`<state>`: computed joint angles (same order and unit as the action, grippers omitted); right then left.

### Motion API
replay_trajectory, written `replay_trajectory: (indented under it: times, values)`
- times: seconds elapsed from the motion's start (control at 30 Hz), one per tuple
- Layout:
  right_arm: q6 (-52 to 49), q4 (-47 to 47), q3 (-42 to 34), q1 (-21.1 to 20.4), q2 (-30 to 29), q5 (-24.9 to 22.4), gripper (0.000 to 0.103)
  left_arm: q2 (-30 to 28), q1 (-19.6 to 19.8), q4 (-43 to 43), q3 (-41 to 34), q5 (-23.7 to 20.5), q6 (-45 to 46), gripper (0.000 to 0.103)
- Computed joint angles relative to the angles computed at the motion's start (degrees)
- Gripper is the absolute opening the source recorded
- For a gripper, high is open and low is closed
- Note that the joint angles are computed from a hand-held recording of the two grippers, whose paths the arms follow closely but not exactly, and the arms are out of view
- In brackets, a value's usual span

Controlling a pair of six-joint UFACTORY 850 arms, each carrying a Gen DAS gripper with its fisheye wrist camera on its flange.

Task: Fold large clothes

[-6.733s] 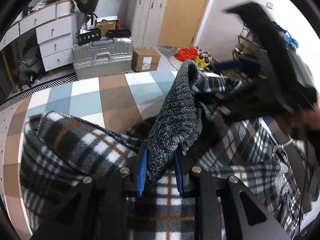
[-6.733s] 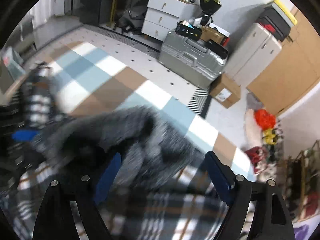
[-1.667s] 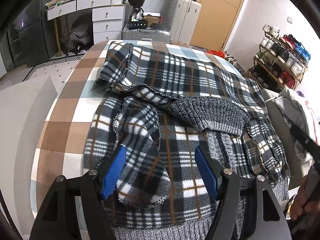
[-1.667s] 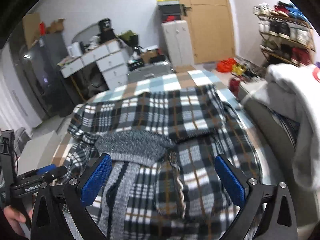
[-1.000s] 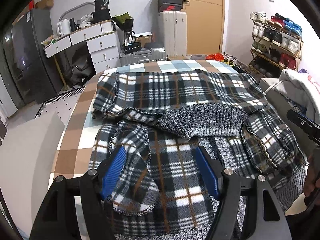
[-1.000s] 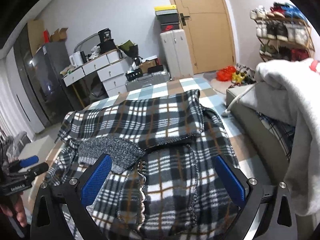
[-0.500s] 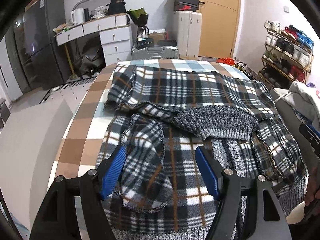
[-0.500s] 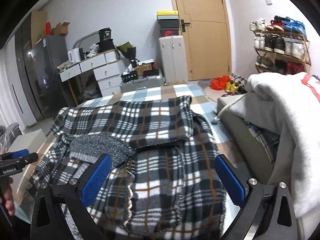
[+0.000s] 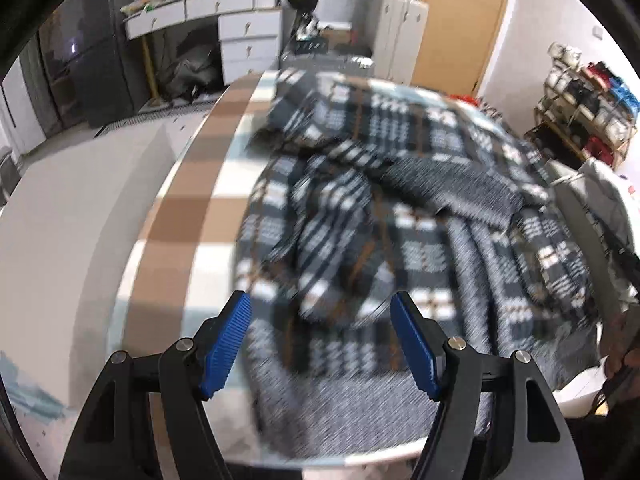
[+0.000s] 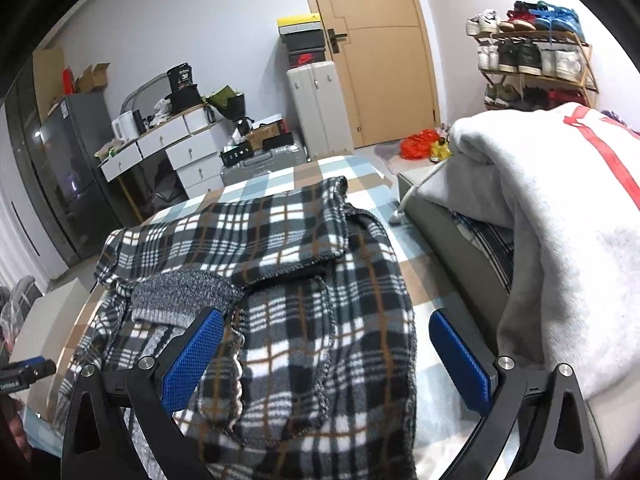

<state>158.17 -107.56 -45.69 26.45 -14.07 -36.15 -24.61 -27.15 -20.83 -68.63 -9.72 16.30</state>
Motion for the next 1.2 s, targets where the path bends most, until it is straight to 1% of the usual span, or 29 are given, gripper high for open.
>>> replay_trajectory:
  times: [0.1,0.13,0.23,0.33,0.47,0.53,0.63,0.7,0.77,0.8,0.87,0.93,1.03,1.1,1.13,1.2]
  values:
    - [-0.61,1.00,0.67,0.29,0.43,0.55,0.103,0.56,0.67,6.63,1.18,-1.18,-5.15,0.068]
    - [-0.94,1.46,0.82,0.31,0.55,0.96,0.103,0.63,0.98,6.40,1.39,-2.01,-4.82,0.068]
    - [-0.36,1.60,1.63,0.52,1.08,1.36,0.103,0.58,2.10,-0.70,1.95,-5.18,1.92,0.068]
    - [0.03,2.21,2.37,0.75,1.54,1.13,0.103,0.13,2.38,0.50,2.40,-6.29,1.01,0.068]
    - [0.93,2.79,3.28,0.70,2.12,1.61,0.103,-1.29,2.66,-2.37,1.89,-9.54,4.02,0.068]
    - [1.51,2.68,3.56,0.67,2.33,1.73,0.103,-1.55,2.74,-4.20,1.67,-9.98,6.32,0.068]
    - [2.40,2.38,3.97,0.50,2.60,2.09,0.103,-3.05,2.69,-2.71,0.31,-11.69,5.28,0.068]
    - [2.99,1.83,4.08,0.40,2.71,2.36,0.103,-3.73,3.46,-9.63,-0.30,-13.81,12.33,0.068]
    - [6.41,-2.10,4.68,0.18,3.21,2.91,0.103,-3.78,4.55,-19.43,-0.21,-15.71,21.84,0.068]
    - [7.49,-3.27,4.87,0.22,3.35,2.81,0.103,-3.95,5.02,-22.65,-0.29,-16.88,24.93,0.068]
    - [8.80,-5.04,5.22,0.57,3.66,2.16,0.103,-4.73,6.00,-28.36,-0.96,-20.96,30.31,0.067]
    - [7.42,-4.22,4.92,0.89,3.52,1.91,0.103,-5.15,6.87,-34.37,-1.23,-25.49,36.40,0.067]
    - [6.01,-3.21,4.39,0.95,3.19,2.49,0.103,-4.74,6.97,-38.50,-0.81,-26.80,40.85,0.067]
    - [6.05,-3.23,4.36,1.03,3.17,2.42,0.103,-4.87,7.62,-42.22,-0.67,-29.52,44.94,0.067]
    - [5.98,-3.16,4.34,1.06,3.16,2.42,0.103,-4.94,7.78,-42.81,-0.77,-29.89,45.46,0.068]
    - [5.69,-2.85,4.30,1.06,3.14,2.59,0.103,-4.83,7.33,-41.41,-0.56,-27.45,43.30,0.068]
